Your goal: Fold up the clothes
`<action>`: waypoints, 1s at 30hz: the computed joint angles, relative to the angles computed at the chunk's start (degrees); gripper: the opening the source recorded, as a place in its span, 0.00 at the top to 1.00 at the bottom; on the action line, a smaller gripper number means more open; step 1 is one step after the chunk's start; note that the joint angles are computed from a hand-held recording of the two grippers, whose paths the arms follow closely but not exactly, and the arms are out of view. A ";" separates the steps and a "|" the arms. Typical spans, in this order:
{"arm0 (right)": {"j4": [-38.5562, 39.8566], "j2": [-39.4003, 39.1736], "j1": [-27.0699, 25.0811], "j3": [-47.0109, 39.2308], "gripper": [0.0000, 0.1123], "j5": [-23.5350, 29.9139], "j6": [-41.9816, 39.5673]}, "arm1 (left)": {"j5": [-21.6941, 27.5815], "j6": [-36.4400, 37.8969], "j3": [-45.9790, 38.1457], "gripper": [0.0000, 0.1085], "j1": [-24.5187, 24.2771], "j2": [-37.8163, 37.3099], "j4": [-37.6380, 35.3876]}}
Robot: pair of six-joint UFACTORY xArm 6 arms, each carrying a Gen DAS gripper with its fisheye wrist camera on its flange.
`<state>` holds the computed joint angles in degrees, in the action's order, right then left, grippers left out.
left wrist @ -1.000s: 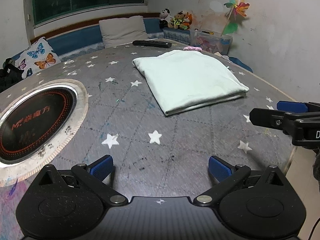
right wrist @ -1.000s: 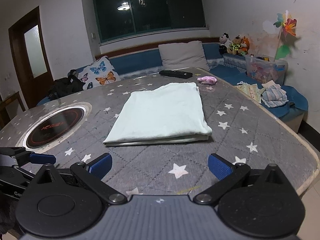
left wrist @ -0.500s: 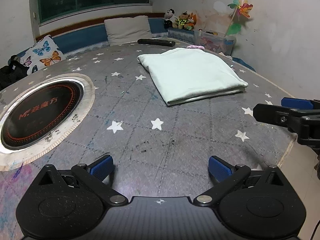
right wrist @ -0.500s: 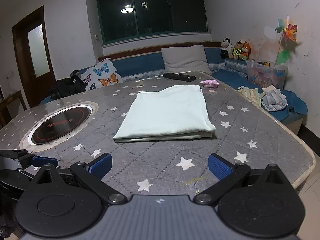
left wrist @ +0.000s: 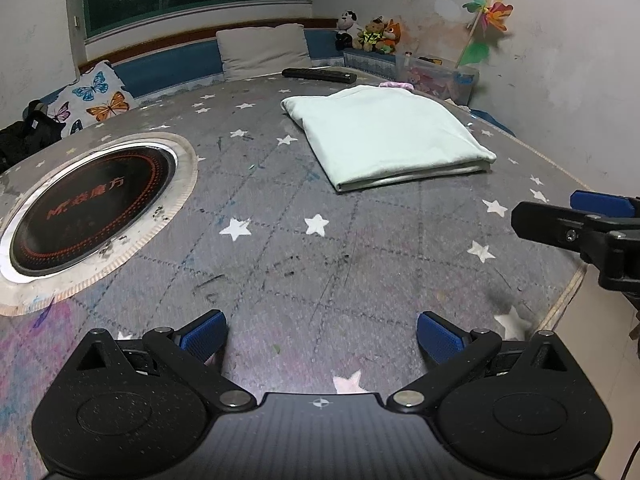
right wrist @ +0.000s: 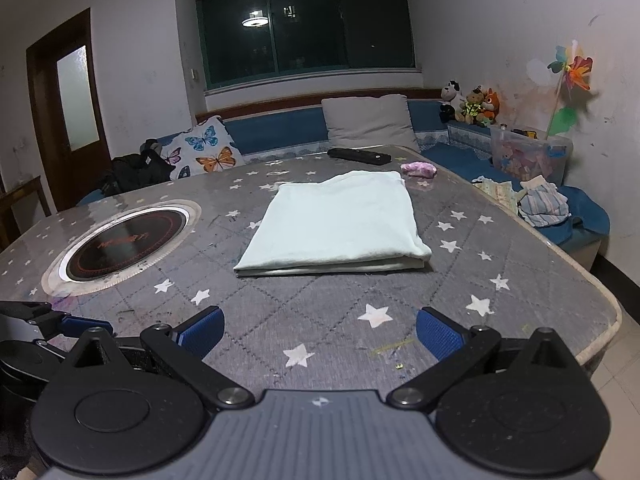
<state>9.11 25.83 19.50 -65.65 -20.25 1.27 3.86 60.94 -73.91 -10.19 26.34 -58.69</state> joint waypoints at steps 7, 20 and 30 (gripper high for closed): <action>1.05 -0.30 0.31 0.35 0.08 0.37 -0.78 | -0.22 -2.01 0.65 0.05 -0.01 -0.37 1.63; -0.36 0.22 -0.10 -0.58 0.08 1.58 0.41 | 0.24 -8.83 0.93 0.05 0.42 -0.35 8.59; -2.06 1.52 -0.67 -2.71 0.08 3.47 1.63 | 0.81 -17.92 -0.10 0.05 1.39 0.71 18.43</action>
